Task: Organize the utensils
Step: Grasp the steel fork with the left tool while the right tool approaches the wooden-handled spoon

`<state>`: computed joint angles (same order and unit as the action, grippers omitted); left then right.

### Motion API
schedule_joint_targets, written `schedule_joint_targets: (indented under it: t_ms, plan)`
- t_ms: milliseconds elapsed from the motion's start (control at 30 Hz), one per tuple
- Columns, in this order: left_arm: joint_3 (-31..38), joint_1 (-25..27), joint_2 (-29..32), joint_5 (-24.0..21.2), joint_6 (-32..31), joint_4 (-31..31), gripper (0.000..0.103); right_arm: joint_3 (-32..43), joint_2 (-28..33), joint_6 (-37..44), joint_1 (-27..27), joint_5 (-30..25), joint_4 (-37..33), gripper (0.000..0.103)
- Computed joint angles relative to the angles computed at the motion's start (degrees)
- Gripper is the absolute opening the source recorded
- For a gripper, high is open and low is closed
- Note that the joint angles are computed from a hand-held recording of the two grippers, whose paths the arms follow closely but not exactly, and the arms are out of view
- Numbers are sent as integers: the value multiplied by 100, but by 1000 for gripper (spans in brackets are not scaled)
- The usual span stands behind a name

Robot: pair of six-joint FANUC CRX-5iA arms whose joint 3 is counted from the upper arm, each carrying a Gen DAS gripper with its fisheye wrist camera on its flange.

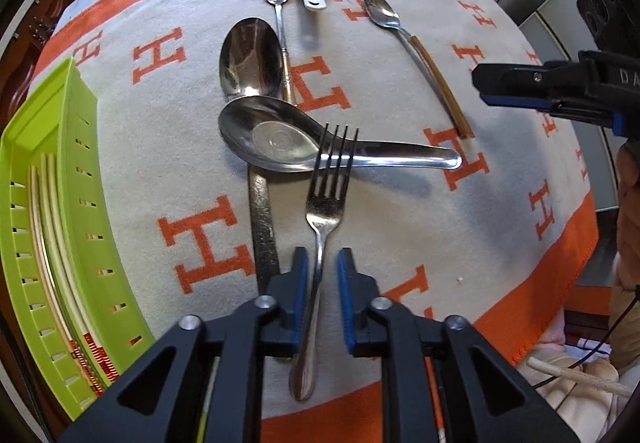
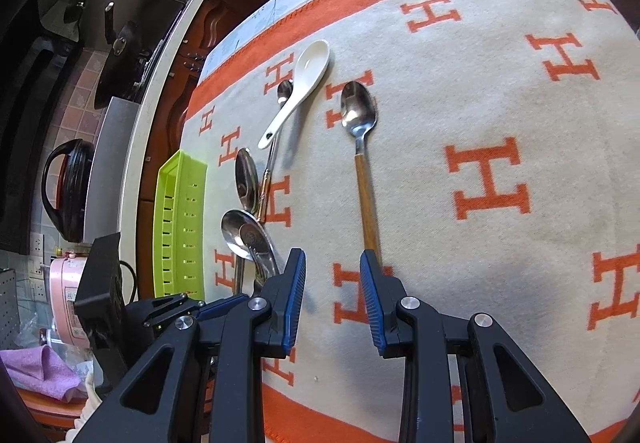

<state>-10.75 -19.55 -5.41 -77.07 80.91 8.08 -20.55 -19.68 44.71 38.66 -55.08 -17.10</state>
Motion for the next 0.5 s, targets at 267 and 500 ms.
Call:
schedule_joint_targets:
  t_ms: [267,500]
  plan:
    - [11,167,17,-103,245,146,2,177,418,-326,-23,-111,705,29]
    - [-281,496,-366,-172,260,334,2,675,1093,-223,150,-388,1200,29]
